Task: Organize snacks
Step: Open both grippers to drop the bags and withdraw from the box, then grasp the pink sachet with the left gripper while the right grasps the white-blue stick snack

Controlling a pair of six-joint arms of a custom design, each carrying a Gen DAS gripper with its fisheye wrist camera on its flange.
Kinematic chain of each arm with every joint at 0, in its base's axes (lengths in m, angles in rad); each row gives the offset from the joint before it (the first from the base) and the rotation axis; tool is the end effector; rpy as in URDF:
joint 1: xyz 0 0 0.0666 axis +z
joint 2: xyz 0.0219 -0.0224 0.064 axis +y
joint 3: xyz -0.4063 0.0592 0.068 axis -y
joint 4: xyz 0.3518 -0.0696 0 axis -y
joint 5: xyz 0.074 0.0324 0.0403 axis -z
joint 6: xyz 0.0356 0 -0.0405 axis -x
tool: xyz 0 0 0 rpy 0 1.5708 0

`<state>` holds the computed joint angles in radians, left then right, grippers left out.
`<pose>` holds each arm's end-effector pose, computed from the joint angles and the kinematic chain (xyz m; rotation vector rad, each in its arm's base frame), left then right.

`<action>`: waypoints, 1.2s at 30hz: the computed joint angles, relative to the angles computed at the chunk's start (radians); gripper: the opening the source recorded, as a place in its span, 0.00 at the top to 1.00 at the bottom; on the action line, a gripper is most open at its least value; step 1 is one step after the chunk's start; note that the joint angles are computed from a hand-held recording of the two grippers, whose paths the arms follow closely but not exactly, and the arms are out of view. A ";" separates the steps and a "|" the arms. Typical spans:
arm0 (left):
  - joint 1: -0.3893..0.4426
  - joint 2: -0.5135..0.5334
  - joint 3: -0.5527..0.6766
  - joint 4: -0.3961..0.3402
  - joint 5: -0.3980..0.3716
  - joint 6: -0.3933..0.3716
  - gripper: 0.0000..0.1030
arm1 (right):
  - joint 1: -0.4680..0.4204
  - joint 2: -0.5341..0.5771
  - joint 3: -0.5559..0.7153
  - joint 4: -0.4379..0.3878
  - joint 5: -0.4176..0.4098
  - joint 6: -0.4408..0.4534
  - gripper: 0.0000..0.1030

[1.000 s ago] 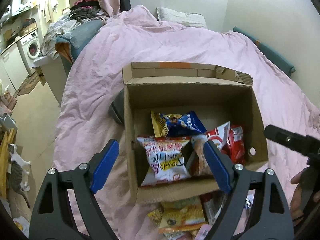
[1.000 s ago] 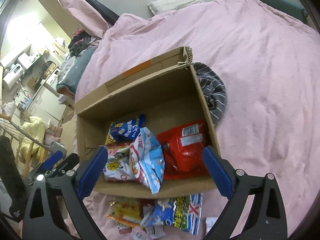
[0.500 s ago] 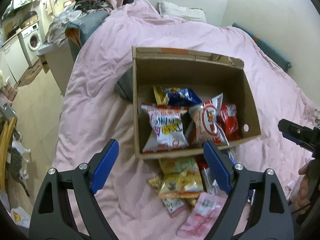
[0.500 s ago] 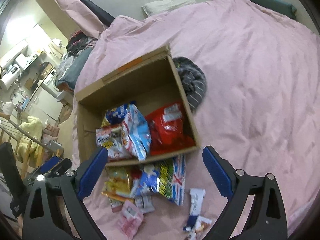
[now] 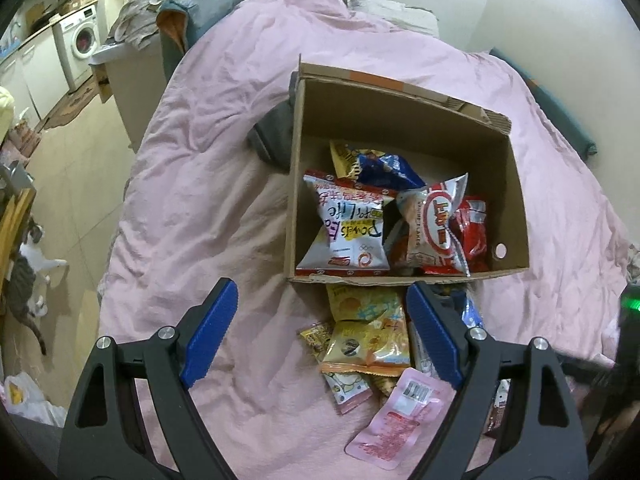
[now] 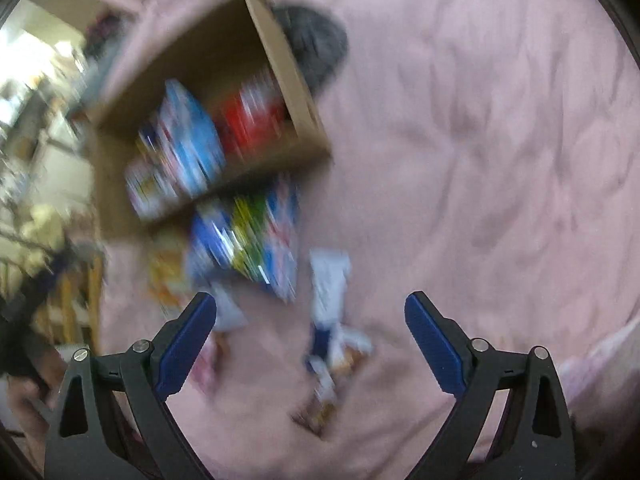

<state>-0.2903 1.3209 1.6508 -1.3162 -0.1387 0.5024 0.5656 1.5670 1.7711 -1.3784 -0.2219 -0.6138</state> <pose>0.3656 -0.1045 0.5638 -0.3226 2.5276 -0.1327 0.3968 0.2607 0.5081 0.0050 2.8772 0.5877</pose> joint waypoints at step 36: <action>-0.076 0.020 -0.052 -0.106 0.051 -0.064 0.18 | 0.049 -0.144 -0.128 0.222 0.134 -0.073 0.82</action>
<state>-0.3660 1.3407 1.5992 -1.4223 -0.0881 0.4381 0.6143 1.4225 1.6431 -1.1562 -0.0884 -0.6863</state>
